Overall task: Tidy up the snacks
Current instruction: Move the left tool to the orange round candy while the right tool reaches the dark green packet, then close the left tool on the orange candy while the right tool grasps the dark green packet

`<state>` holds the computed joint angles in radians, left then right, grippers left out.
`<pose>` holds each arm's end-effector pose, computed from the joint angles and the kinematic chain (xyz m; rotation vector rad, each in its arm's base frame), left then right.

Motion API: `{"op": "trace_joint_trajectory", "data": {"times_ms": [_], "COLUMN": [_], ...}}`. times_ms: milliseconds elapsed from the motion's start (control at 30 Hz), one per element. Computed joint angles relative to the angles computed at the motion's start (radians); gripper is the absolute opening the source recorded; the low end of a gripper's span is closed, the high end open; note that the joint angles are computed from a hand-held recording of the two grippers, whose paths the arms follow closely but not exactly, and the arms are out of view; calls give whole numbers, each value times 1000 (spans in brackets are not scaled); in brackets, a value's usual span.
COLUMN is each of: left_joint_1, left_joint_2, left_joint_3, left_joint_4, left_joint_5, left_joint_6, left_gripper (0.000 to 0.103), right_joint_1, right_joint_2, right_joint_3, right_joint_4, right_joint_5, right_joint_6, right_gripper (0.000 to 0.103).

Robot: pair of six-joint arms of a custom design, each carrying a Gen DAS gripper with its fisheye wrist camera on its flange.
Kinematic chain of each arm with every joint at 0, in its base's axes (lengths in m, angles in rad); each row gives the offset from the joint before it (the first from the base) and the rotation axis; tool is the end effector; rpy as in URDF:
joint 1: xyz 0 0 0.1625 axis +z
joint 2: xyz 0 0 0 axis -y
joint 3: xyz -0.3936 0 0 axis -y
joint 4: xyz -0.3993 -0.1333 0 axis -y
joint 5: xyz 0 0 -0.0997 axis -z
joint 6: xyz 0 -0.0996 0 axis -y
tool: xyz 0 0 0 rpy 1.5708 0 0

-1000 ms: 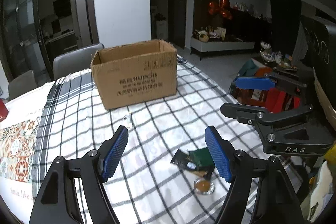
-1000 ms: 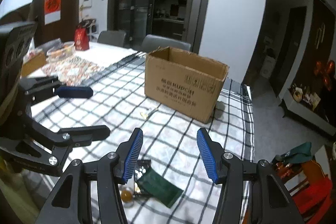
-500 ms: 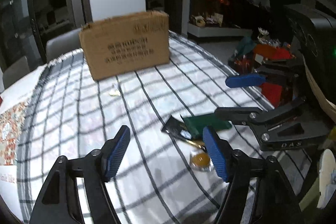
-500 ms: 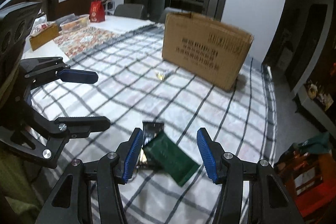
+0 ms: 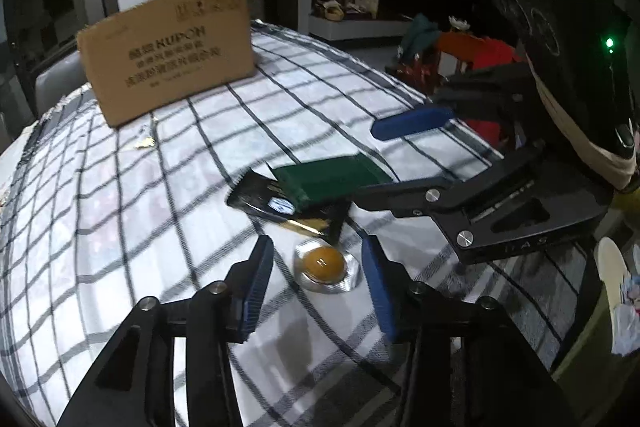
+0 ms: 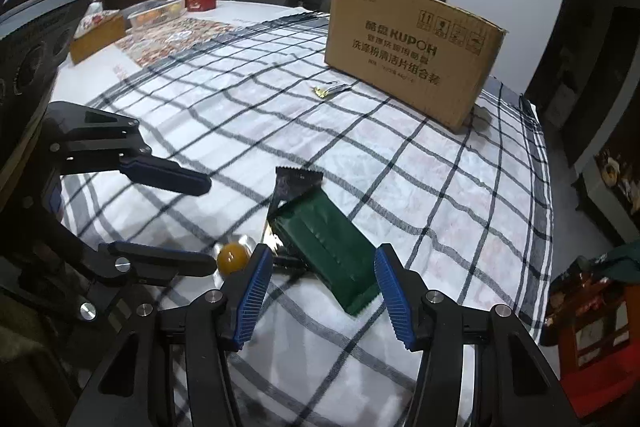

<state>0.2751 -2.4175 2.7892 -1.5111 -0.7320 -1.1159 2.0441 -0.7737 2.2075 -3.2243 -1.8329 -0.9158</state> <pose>-0.0783 -0.2376 0.1761 0.4377 2.3097 -0.7914 0.3028 -0.3554 -0.0302 1.7799 -2.2009 0.2227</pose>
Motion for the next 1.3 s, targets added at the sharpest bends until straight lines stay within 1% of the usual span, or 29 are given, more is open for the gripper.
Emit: {"op": "trace_joint_trajectory", "data": {"times_ms": [133,267,333,433,533,600,667,900,967,1067,1167,1200,1300], "left_joint_1": [37,80,95,108,113,130,132,145,148,123,88,88,128], "left_joint_2": [52,82,107,129,139,151,145,123,120,92,98,102,124], "left_joint_3": [13,22,24,27,27,30,31,32,23,7,-5,-6,-8], "left_joint_4": [-81,-163,-203,-240,-261,-292,-297,-308,-289,-214,-136,-132,-192], "left_joint_5": [-5,-9,-10,-9,-11,-14,-13,-21,-23,3,48,57,58], "left_joint_6": [44,102,127,153,165,183,190,207,190,135,77,75,109], "left_gripper": [38,32,31,29,27,26,26,25,25,25,25,25,25], "right_joint_1": [-12,-25,-32,-42,-50,-52,-52,-58,-58,-58,-61,-62,-64], "right_joint_2": [21,36,43,47,35,37,48,71,77,86,96,97,106], "right_joint_3": [4,-5,-11,-23,-45,-48,-55,-96,-104,-120,-140,-145,-172], "right_joint_4": [-39,-50,-48,-16,58,52,46,116,120,143,170,177,213], "right_joint_5": [-8,3,10,25,53,66,76,108,116,123,133,136,138], "right_joint_6": [-73,-113,-130,-146,-141,-156,-179,-180,-186,-191,-186,-185,-174], "right_gripper": [54,54,54,54,54,54,54,54,54,54,54,54,54]}}
